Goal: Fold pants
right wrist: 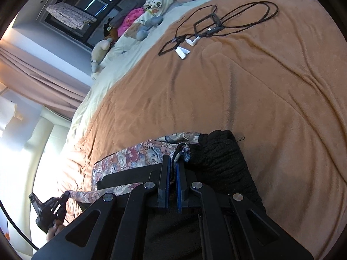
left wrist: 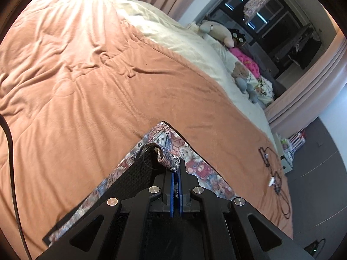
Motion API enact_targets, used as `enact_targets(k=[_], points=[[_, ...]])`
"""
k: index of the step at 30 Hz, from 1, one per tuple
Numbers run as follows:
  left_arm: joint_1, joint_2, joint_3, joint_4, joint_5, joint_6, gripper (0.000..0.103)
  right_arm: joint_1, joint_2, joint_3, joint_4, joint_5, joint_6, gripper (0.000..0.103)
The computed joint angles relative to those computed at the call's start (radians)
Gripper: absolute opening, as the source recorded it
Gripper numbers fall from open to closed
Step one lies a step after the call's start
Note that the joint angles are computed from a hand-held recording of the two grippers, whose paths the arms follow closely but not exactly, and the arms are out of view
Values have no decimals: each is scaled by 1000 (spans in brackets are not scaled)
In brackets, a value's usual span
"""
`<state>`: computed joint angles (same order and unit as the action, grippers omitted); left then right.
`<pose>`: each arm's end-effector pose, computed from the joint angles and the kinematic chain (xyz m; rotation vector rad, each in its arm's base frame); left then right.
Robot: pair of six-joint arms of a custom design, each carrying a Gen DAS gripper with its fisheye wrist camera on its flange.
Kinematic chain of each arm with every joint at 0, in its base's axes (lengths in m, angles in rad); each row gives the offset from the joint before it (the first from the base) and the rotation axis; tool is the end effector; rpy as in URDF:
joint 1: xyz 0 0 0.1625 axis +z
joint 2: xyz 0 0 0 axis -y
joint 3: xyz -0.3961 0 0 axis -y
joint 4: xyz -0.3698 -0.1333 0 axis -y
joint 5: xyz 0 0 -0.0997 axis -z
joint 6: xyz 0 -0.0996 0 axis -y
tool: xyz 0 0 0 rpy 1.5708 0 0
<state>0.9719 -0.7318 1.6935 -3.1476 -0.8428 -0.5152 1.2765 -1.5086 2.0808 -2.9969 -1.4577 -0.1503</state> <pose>-0.1906 -0.6333 0.1207 -0.2036 2.5862 -1.2131 0.0004 -0.4971 0.3677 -0.1287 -2.7808 1.2696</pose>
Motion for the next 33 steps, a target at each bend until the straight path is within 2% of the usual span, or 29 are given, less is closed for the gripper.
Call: enact_targets(k=[3,4,5,7,8,11,12,13,19,21,22,24,25,26,29,33], points=[[25,31,-65,55,-17,4,2,8,-4,-10,26,-5,-21,10],[30,40,-82,68,-16,6,2,6,-10,-10,35,5,-37,22],[36,49,-98,81,-19,10,2,3,-17,-8,39,18,-54,42],[48,64,-129,99,-25,20,2,-7,-35,5,27,40,-93,67],[54,72,-145,112,-27,22,2,-6,-48,15,7,32,-116,67],[65,89,-183,149,-32,27,2,-1,-61,11,17,-10,-193,67],[69,93,-193,162,-35,27,2,8,-60,8,15,-44,-218,67],[73,97,-203,177,-37,24,3,25,-52,-2,13,-109,-257,67],[85,125,-265,263,-25,31,3,67,17,-77,97,-291,-395,67],[89,135,-283,280,-23,38,3,70,33,-90,112,-303,-408,55],[91,139,-291,289,-23,37,3,69,39,-99,132,-297,-422,40],[95,146,-309,303,-28,37,3,71,53,-108,131,-307,-443,29],[96,151,-320,307,-27,41,3,77,62,-116,124,-311,-451,12],[97,154,-330,308,-29,46,3,77,64,-116,114,-308,-461,7],[104,169,-368,318,-37,51,3,66,53,-99,69,-265,-451,5],[114,203,-433,342,-31,58,2,54,49,-62,-8,-243,-449,4]])
